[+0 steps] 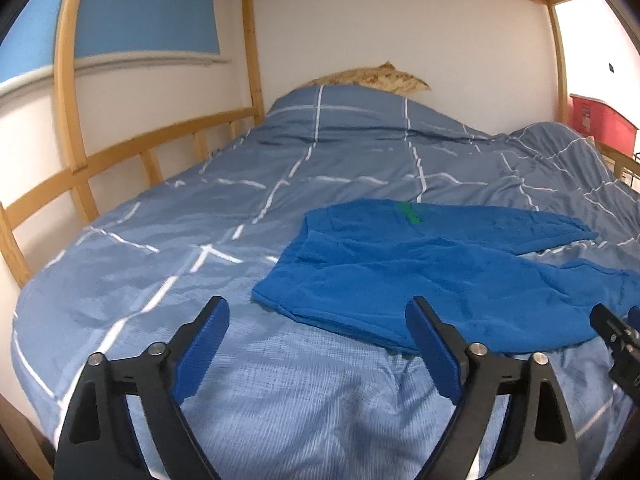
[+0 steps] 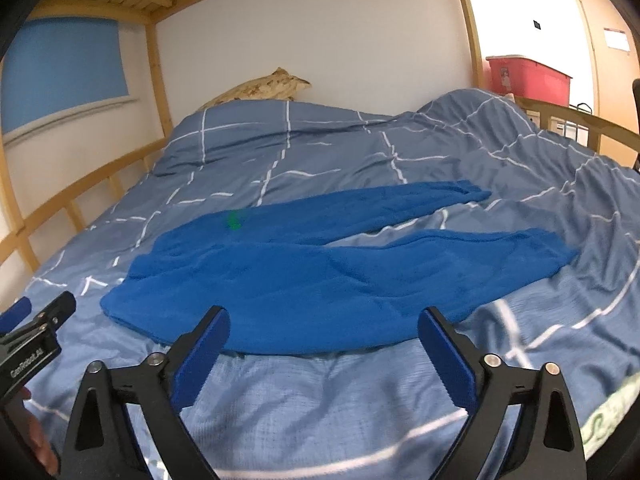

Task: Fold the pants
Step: 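Grasp the waistband with the left gripper while the right gripper grasps a leg hem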

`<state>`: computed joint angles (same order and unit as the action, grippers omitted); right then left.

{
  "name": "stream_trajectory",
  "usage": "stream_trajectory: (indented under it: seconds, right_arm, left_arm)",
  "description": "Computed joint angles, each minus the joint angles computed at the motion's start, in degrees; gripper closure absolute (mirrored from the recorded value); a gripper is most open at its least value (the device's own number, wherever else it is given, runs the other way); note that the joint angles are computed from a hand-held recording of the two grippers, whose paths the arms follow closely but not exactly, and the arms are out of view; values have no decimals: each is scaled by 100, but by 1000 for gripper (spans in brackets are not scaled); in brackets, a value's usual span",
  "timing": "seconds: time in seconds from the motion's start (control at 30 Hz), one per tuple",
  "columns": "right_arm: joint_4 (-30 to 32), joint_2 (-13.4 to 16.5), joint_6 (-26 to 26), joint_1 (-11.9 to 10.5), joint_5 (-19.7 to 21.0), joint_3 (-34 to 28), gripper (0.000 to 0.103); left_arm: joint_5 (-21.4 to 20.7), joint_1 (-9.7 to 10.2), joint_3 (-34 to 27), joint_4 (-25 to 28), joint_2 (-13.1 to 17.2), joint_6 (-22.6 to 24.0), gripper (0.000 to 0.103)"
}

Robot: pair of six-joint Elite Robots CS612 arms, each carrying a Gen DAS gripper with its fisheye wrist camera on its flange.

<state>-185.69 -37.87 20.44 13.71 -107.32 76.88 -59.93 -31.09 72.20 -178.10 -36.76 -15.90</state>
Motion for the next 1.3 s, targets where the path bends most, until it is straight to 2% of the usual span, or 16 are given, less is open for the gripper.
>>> stream_trajectory:
  seconds: [0.1,0.23,0.27,0.4,0.67,0.8,0.93,1.0,1.03,1.1,1.17,1.27,1.3]
  right_arm:
    - [174,128,110,3,-19,-186,17]
    - [718,188,919,-133,592,-329,28]
    - [838,208,1144,-169,742,-360,32]
    - [1139,267,1563,-228,965,-418,36]
    - [1310,315,1645,-223,965,-472,36]
    - [1420,374,1672,-234,961,-581,36]
    - [1515,455,1631,-240,915,-742,38]
    - [1564,474,1668,-245,863,-792,43]
    - [1587,474,1676,-248,836,-809,49]
    - [1597,461,1613,-251,788,-812,58]
    - [1536,433,1480,-245,729,-780,72]
    - [1386,370,1256,-241,759,-682,87]
    - [1369,350,1204,-236,755,-657,88]
  left_arm:
    - [-156,61,-240,339,117,-59,24]
    - [-307,137,-520,797,259,-326,28]
    - [-460,184,-605,976,297,-487,31]
    - [-990,323,-864,1509,406,-934,39]
    - [-1213,357,-1319,2135,643,-888,41]
    - [-1450,421,-1636,2575,792,-1055,40]
    - [-1647,469,-1721,2582,855,-1200,42]
    - [-1613,463,-1708,2501,856,-1233,58]
    - [-1556,455,-1687,2477,843,-1232,64]
    - [-1419,422,-1570,2286,787,-1204,80]
    - [-1384,413,-1527,2182,761,-1167,85]
    - [-1302,385,-1422,1972,708,-1080,88]
    - [-1268,374,-1360,1885,673,-1056,89]
